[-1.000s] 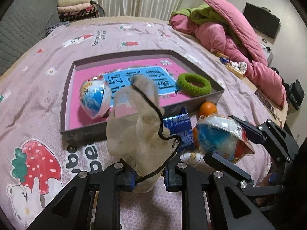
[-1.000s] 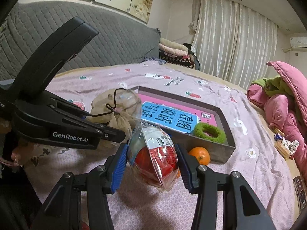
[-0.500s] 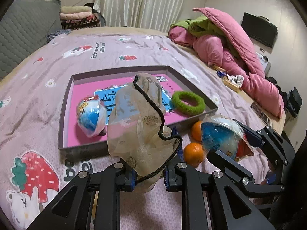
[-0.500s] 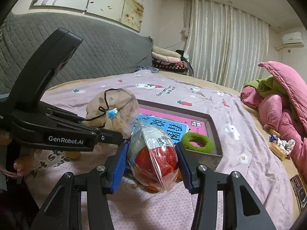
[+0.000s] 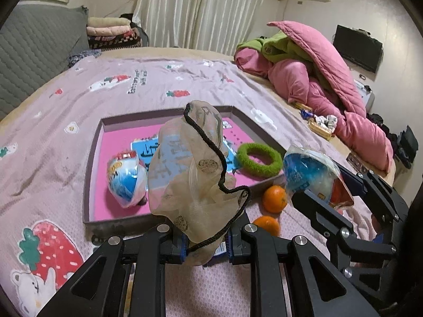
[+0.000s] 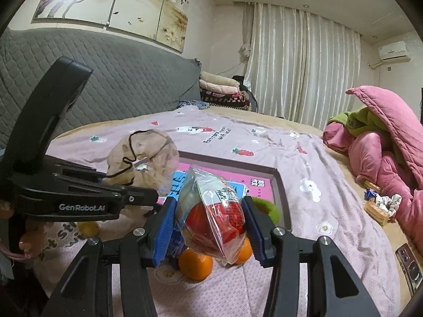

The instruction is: Organize objects

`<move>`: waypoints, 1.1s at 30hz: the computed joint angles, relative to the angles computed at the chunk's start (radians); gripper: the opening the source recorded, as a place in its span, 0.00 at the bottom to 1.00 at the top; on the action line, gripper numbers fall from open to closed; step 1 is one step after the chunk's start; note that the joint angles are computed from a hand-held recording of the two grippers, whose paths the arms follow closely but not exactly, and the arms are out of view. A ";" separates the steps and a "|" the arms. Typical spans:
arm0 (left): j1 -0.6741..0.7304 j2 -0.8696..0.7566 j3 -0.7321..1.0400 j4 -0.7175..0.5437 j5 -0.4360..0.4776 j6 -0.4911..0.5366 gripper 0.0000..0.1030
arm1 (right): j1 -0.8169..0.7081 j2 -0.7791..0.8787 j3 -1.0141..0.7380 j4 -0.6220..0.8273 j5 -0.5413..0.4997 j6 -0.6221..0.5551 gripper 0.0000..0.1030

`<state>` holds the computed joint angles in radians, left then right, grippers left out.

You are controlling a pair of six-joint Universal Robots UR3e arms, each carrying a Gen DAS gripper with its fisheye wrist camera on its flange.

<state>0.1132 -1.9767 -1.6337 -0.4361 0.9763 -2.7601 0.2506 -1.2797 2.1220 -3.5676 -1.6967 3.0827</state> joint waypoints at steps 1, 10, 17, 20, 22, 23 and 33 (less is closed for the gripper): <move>-0.002 0.001 0.002 0.008 0.003 -0.004 0.20 | 0.000 0.001 -0.006 0.002 -0.002 0.002 0.49; -0.011 -0.032 0.045 0.042 0.002 -0.040 0.20 | -0.022 0.017 -0.068 0.032 0.001 0.006 0.49; -0.012 -0.088 0.112 0.058 -0.005 -0.078 0.20 | -0.046 0.039 -0.135 0.068 0.021 -0.009 0.49; -0.016 -0.113 0.137 0.072 -0.003 -0.095 0.20 | -0.057 0.044 -0.152 0.075 0.030 -0.013 0.49; -0.019 -0.126 0.143 0.099 0.000 -0.110 0.20 | -0.062 0.049 -0.164 0.073 0.032 -0.017 0.49; -0.022 -0.134 0.151 0.102 0.003 -0.112 0.20 | -0.064 0.053 -0.173 0.074 0.034 -0.022 0.49; -0.044 -0.172 0.198 0.133 0.041 -0.142 0.21 | -0.062 0.123 -0.280 0.077 0.023 -0.064 0.49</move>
<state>0.0693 -2.1488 -1.4361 -0.3033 1.0172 -2.9023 0.1883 -1.1570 1.8422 -3.4903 -1.6739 3.0191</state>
